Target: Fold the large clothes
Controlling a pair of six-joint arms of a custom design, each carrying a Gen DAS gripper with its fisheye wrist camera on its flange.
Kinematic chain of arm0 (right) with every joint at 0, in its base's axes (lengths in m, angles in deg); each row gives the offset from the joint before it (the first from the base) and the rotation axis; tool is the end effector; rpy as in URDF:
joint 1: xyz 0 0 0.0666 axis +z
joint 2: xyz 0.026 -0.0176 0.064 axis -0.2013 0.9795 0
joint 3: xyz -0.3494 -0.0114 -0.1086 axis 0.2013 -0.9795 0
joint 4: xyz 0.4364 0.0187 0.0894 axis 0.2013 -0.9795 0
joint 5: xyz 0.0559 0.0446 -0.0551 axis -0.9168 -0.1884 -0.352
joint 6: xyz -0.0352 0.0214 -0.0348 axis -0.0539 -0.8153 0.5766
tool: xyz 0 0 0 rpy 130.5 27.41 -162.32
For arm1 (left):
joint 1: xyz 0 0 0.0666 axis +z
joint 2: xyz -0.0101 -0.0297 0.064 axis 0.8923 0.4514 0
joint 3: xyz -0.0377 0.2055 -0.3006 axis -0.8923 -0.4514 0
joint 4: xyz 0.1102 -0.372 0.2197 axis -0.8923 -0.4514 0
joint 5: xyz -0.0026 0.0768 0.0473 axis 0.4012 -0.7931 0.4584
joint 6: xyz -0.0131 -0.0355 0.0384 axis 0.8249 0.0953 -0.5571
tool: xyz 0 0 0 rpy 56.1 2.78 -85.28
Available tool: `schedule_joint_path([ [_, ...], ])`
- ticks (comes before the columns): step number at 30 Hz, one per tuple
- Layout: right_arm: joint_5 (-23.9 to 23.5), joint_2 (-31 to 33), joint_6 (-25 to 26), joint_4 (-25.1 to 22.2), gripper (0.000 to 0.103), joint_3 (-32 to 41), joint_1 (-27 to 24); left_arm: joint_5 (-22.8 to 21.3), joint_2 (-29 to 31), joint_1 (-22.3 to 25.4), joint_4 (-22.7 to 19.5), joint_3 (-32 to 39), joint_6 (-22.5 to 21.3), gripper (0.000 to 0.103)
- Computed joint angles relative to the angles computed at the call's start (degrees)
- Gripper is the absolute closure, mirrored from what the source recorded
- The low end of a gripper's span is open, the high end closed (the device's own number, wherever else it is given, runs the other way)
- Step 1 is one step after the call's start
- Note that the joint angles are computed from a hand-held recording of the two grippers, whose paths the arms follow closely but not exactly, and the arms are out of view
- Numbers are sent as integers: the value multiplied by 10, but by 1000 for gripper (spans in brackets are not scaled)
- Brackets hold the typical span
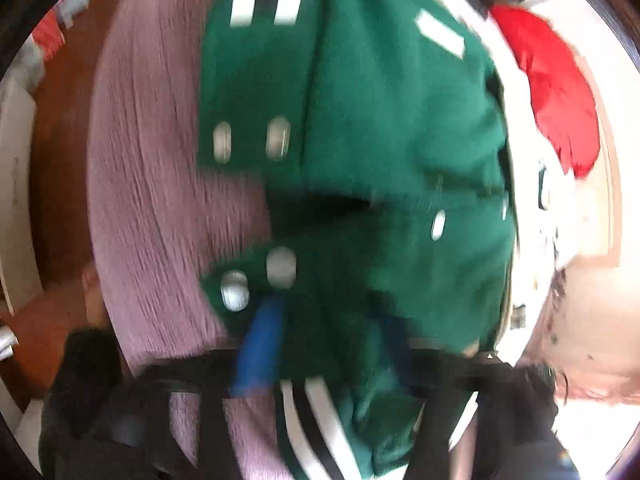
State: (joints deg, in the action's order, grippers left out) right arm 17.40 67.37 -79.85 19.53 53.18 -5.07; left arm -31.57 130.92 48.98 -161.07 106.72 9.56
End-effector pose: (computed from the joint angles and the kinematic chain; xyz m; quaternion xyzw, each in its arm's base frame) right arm 0.2701 0.0509 0.2948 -0.4404 -0.8223 -0.3600 0.0144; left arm 0.3890 -0.1112 0.4231 -0.2372 0.9383 -0.2393 0.0781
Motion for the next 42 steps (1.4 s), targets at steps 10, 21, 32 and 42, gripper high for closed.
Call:
schedule_joint_path([
  [10, 90, -41, -171, -1, 62, 15, 141, -3, 9, 77, -113, 31, -145, 101],
  [21, 107, 86, -280, 87, 64, 39, 399, 55, 17, 45, -162, 12, -139, 15],
  [32, 62, 61, -251, 56, 64, 32, 374, 35, 12, 43, -68, -28, -43, 26],
  [42, 54, 141, -234, 21, 63, 122, 391, 13, 1, 91, -89, 37, -128, 100],
])
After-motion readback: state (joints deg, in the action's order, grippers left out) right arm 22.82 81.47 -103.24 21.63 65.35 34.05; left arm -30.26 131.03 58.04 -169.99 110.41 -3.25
